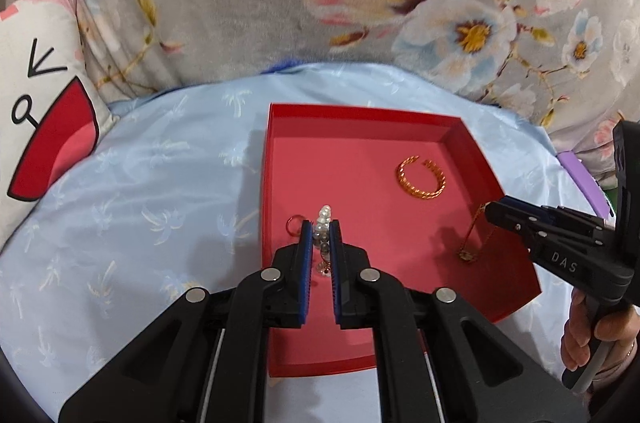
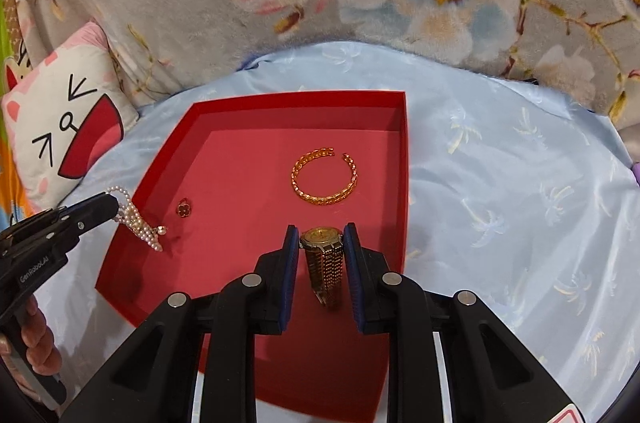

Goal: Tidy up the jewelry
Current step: 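Lower the watch and pearl bracelet into the red box and open both tools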

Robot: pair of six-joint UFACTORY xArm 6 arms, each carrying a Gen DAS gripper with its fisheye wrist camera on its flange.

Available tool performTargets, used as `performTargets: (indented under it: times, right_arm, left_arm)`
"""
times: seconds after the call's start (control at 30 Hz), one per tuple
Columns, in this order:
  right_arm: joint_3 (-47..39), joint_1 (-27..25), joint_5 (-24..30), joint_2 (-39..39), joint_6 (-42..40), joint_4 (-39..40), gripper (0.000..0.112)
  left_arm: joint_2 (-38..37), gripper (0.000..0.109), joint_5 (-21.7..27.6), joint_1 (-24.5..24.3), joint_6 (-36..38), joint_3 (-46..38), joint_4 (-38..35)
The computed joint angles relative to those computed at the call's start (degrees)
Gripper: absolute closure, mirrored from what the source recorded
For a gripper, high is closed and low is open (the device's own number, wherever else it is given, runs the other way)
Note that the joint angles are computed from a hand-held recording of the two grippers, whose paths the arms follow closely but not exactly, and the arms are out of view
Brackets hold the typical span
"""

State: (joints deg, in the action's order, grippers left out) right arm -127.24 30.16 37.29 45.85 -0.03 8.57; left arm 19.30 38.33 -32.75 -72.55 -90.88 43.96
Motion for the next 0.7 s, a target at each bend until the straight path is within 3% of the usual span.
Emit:
performTargets:
  times: [0.1, 0.13, 0.17, 0.2, 0.27, 0.53, 0.7]
  right_arm:
    - [-4.2, 0.3, 0.8, 2.8, 0.6, -1.9, 0.090]
    - [-3.9, 0.4, -0.2, 2.7, 1.2, -2.5, 0.090]
    - [-3.1, 0.4, -1.3, 2.2, 1.2, -2.4, 0.089]
    - [-1.6, 0.3, -2.4, 1.2, 0.8, -1.6, 0.089]
    - [1.5, 0.1, -4.3, -1.0, 0.4, -0.9, 0.089]
    - [28.1, -0.4, -14.3, -18.9, -6.6, 6.6, 0.083]
    - [43.9, 0.0, -17.2, -29.6, -12.2, 11.6, 0.080]
  left_arm:
    - [0.9, 0.099, -0.5, 0.4, 0.3, -0.1, -0.6]
    - [1.1, 0.094, -0.2, 0.4, -0.3, -0.3, -0.1]
    - [1.2, 0.085, 0.8, 0.2, -1.1, -0.5, 0.7]
    - [1.1, 0.064, 1.4, 0.0, -2.1, -0.6, 1.6]
    - [0.2, 0.053, 1.8, -0.5, -5.5, 0.2, 5.3]
    - [-5.9, 0.038, 5.1, -3.8, -10.0, 5.9, 10.8]
    - [-10.9, 0.037, 5.2, -6.5, -13.8, 12.4, 11.2]
